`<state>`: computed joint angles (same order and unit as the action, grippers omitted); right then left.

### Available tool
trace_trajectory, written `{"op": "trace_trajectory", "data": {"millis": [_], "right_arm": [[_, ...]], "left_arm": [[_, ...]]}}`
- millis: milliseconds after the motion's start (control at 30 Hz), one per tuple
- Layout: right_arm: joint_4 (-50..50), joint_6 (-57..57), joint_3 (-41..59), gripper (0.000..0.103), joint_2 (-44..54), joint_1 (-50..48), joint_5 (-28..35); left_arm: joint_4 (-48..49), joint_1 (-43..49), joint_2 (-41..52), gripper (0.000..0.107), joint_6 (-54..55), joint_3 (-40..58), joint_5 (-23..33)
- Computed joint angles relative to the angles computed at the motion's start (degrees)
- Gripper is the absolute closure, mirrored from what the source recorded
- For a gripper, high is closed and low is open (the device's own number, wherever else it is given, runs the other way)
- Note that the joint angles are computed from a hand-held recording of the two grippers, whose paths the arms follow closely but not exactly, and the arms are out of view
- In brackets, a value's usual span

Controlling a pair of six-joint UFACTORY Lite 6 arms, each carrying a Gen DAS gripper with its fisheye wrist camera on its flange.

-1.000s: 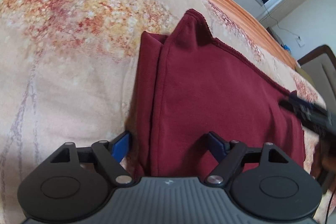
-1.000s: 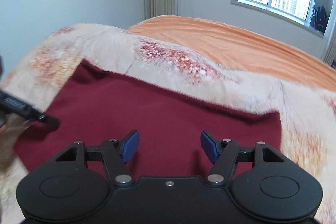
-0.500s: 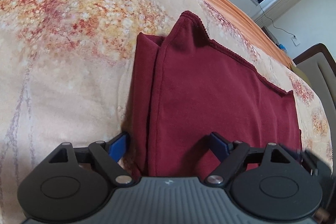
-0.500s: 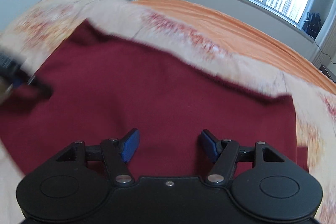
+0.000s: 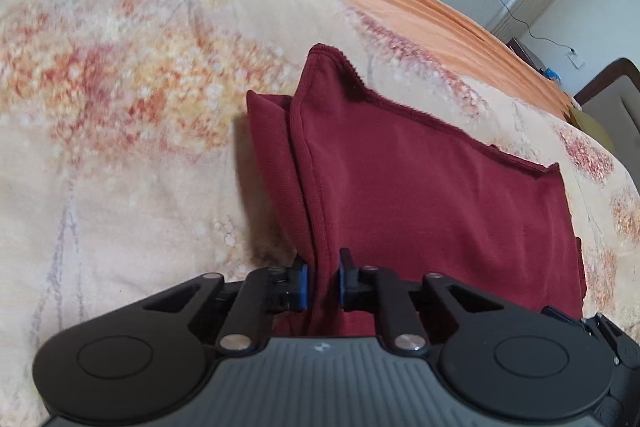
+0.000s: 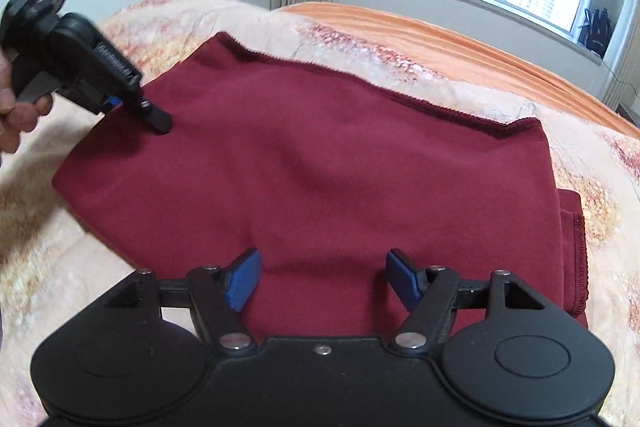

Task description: Fold small clothes

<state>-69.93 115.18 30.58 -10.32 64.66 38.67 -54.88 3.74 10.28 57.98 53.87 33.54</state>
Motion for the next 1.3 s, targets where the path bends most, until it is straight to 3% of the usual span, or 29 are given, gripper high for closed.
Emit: {"op": "trace_trajectory", "data": {"millis": [167,233,300,467,600,633,700,733,767,933,1067,1167,1300], "right_arm": [[0.06,1.33,-3.66,0.031,-6.77,-2.76,-2.73],[1.26,0.01,-5.28,0.031,-10.62,-4.17,-4.36],[3.37,-2.62,-6.53,0.030,-14.39,-4.68,-4.39],[9.95,-8.18,-9.01,0.029,-22.03,-3.87,-2.93],[12.57,-9.55,-9.33,0.029,-24.41,-1.81,-1.93],[12.78,-9.32,-9.27,0.029,-24.84,-0.73,-1.23],[12.62,-8.43,-9.22,0.029,-25.48,0.78,-0.54],[12.55,-8.16,-9.10,0.029,-25.52,1.38,-0.21],[12.21,-7.71,-8.83,0.029,-25.07,1.80,-0.10],[8.91,-6.92,-5.84,0.029,-18.93,-1.97,-3.53],[5.56,-7.66,-3.92,0.029,-15.15,-8.26,-7.92],[2.97,-5.46,-4.53,0.029,-15.51,-11.78,-10.04],[7.00,-6.95,-9.26,0.029,-24.83,-18.82,-13.41]], "left_arm": [[9.86,-5.96,-1.80,0.093,-9.88,-0.18,-6.49],[9.26,-4.72,-0.10,0.078,-9.01,-1.21,-8.44],[2.75,-0.48,2.33,0.059,-1.19,-1.97,-8.15],[-6.12,11.76,13.00,0.050,11.43,4.71,7.50],[-7.62,19.18,28.87,0.052,11.05,17.36,21.45],[-8.28,20.31,32.32,0.055,10.50,20.08,24.14],[-9.09,20.64,36.55,0.075,10.84,23.36,26.24],[-9.40,19.75,37.32,0.079,11.20,23.93,26.08],[-10.27,18.35,37.14,0.086,12.49,23.41,25.26],[-11.53,16.55,28.54,0.091,17.72,15.98,20.73],[-10.11,16.68,17.61,0.096,20.75,9.64,20.90],[-8.92,10.98,6.33,0.096,21.50,4.38,17.67],[-10.80,-1.96,-3.86,0.096,17.37,0.18,10.58]]}}
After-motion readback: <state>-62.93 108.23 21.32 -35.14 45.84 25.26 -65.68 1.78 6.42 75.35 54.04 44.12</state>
